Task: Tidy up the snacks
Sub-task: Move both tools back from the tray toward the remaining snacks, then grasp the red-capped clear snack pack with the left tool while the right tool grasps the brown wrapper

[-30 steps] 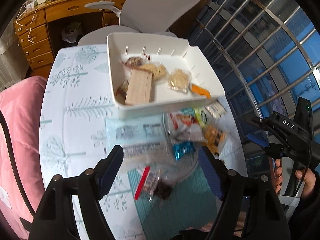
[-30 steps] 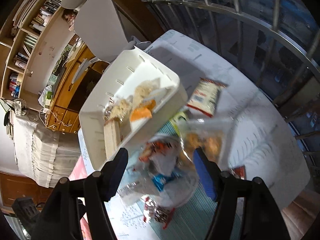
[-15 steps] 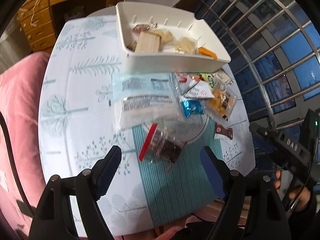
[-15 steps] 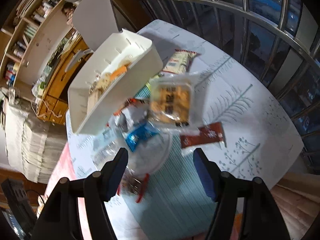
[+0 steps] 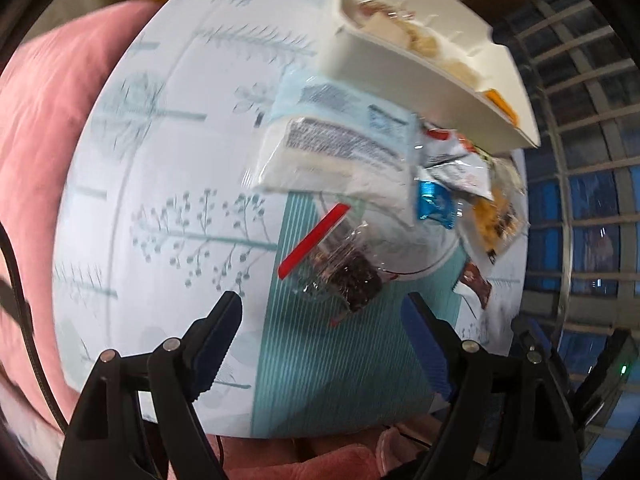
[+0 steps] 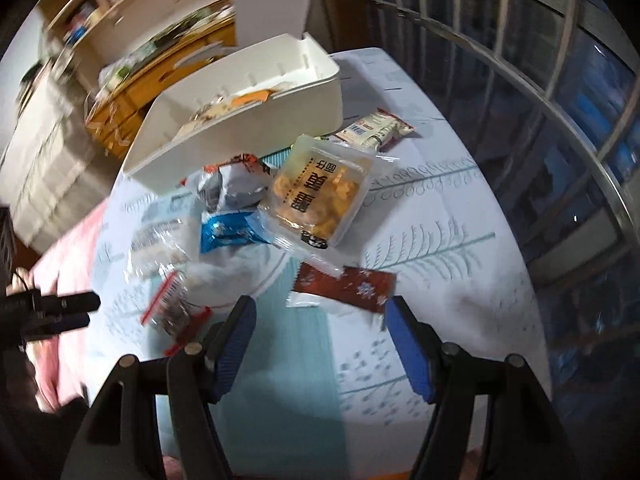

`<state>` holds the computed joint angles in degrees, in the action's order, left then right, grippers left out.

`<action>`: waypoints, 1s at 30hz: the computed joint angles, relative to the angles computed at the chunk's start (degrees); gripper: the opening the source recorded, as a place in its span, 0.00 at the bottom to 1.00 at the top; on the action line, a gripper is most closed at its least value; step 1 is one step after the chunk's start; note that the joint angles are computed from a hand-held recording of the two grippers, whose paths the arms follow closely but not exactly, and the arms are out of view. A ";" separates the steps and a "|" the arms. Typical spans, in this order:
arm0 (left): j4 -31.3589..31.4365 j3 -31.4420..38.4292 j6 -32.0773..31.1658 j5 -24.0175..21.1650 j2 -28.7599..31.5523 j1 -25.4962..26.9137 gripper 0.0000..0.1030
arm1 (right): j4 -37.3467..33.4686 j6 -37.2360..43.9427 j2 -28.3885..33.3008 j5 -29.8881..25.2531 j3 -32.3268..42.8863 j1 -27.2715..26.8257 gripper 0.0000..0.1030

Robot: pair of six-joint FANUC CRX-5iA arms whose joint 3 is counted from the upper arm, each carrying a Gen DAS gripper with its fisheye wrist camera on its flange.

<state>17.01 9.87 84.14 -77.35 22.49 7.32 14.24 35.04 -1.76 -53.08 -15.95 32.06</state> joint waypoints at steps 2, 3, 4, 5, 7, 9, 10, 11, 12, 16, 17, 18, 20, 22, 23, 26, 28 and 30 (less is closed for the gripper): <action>-0.63 -0.87 3.53 0.78 -0.01 -0.41 0.78 | -1.52 5.10 0.67 0.27 0.26 -1.16 0.66; -0.78 -1.28 5.07 1.26 -0.02 -0.62 0.78 | -2.38 8.04 1.14 0.17 0.56 -1.74 0.66; -0.96 -1.82 6.77 1.86 -0.10 -0.83 0.78 | -3.02 9.94 1.40 0.13 0.81 -2.07 0.66; -1.13 -2.39 8.68 2.49 -0.17 -1.04 0.78 | -4.45 13.51 1.87 0.11 1.26 -2.72 0.66; -1.14 -3.46 11.66 3.69 -0.29 -1.37 0.78 | -6.52 18.84 2.89 -0.68 2.34 -3.52 0.66; -1.30 -4.50 15.03 5.07 -0.47 -1.72 0.78 | -8.27 25.40 4.33 -2.02 3.60 -4.16 0.66; -1.43 -4.88 16.58 5.60 -0.47 -1.91 0.78 | -8.77 27.89 4.87 -2.48 4.08 -4.35 0.66; -1.45 -5.45 18.43 6.27 -0.48 -2.11 0.78 | -9.25 30.00 5.28 -2.80 4.45 -4.51 0.66; -1.54 -5.72 19.77 6.51 -0.44 -2.20 0.78 | -9.87 32.40 5.70 -3.10 4.82 -4.72 0.66; -1.35 -7.75 24.24 8.42 -0.63 -2.69 0.78 | -11.25 41.12 7.19 -3.37 5.64 -5.21 0.66; -1.56 -8.03 25.70 8.72 -0.53 -2.88 0.78 | -11.79 43.31 7.67 -3.63 6.12 -5.48 0.66; -1.80 -8.35 27.08 9.13 -0.51 -3.07 0.78 | -12.58 45.67 8.12 -3.80 6.55 -5.80 0.66; -2.48 -8.49 29.30 9.73 -0.27 -3.53 0.78 | -13.45 48.72 8.73 -3.88 6.99 -6.24 0.66; -2.89 -9.04 30.84 10.52 -0.33 -3.88 0.77 | -13.65 51.22 9.19 -3.24 7.08 -6.65 0.66; -3.07 -9.22 31.55 10.92 -0.32 -4.04 0.77 | -13.64 52.23 9.33 -2.72 7.00 -6.81 0.66; -4.07 -9.55 33.03 11.56 -0.42 -4.35 0.74 | -14.64 54.73 10.26 -2.58 7.72 -7.43 0.66; -5.17 -9.22 34.26 11.51 -0.33 -5.02 0.73 | -15.09 55.93 10.75 -2.17 8.05 -7.84 0.66; -6.66 -8.62 35.62 11.51 -0.23 -5.88 0.73 | -15.78 57.45 11.20 -2.09 8.46 -8.20 0.66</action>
